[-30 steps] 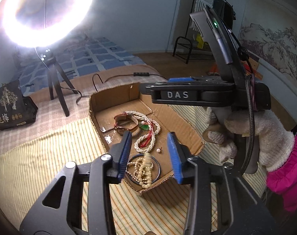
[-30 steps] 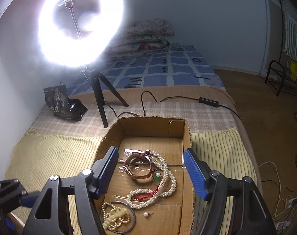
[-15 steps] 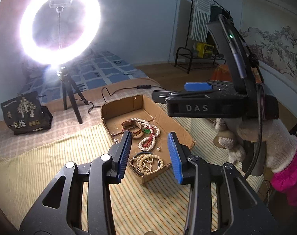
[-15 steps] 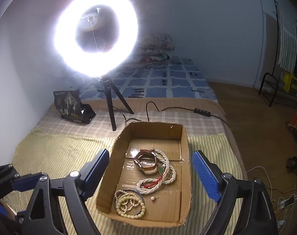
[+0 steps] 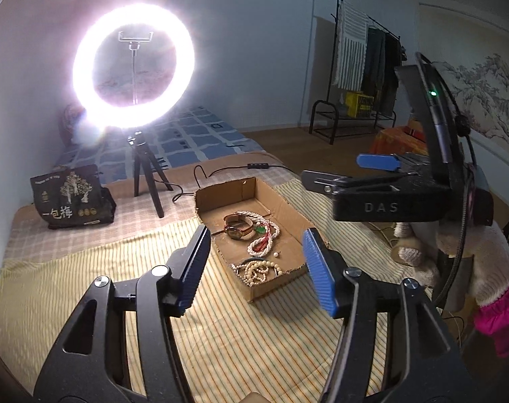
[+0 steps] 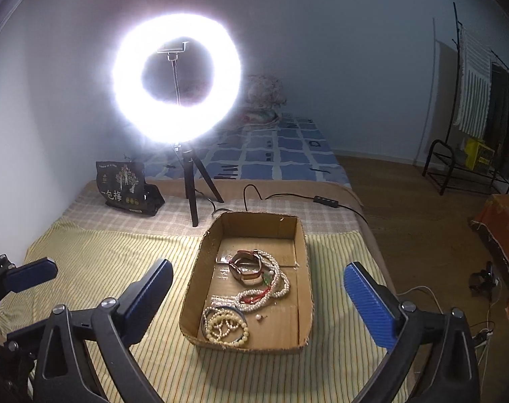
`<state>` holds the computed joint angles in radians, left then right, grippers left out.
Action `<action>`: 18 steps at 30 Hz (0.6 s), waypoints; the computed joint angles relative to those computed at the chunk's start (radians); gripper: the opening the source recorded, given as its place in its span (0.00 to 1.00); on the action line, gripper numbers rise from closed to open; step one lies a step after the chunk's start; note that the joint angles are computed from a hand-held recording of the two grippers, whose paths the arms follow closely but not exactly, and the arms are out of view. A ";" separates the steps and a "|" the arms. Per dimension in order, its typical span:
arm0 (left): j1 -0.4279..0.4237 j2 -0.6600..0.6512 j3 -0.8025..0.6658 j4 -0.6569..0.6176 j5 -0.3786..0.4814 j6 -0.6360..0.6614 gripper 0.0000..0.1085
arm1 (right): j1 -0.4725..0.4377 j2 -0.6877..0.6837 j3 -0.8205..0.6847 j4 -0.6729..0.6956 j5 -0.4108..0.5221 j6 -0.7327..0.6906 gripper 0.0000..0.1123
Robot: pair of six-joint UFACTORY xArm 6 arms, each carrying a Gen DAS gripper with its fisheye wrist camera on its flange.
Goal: Organize jewelry
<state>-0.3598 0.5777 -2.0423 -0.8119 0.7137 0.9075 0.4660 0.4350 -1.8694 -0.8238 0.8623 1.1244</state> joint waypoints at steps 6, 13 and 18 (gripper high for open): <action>0.003 -0.081 0.121 -0.032 -0.071 0.005 0.80 | 0.037 -0.055 0.063 -0.056 0.060 0.064 0.91; -0.011 -0.148 0.229 -0.059 -0.179 0.027 0.90 | 0.070 -0.114 0.149 -0.102 0.088 0.135 0.91; -0.019 -0.160 0.264 -0.043 -0.215 0.028 0.91 | 0.090 -0.140 0.191 -0.127 0.109 0.178 0.92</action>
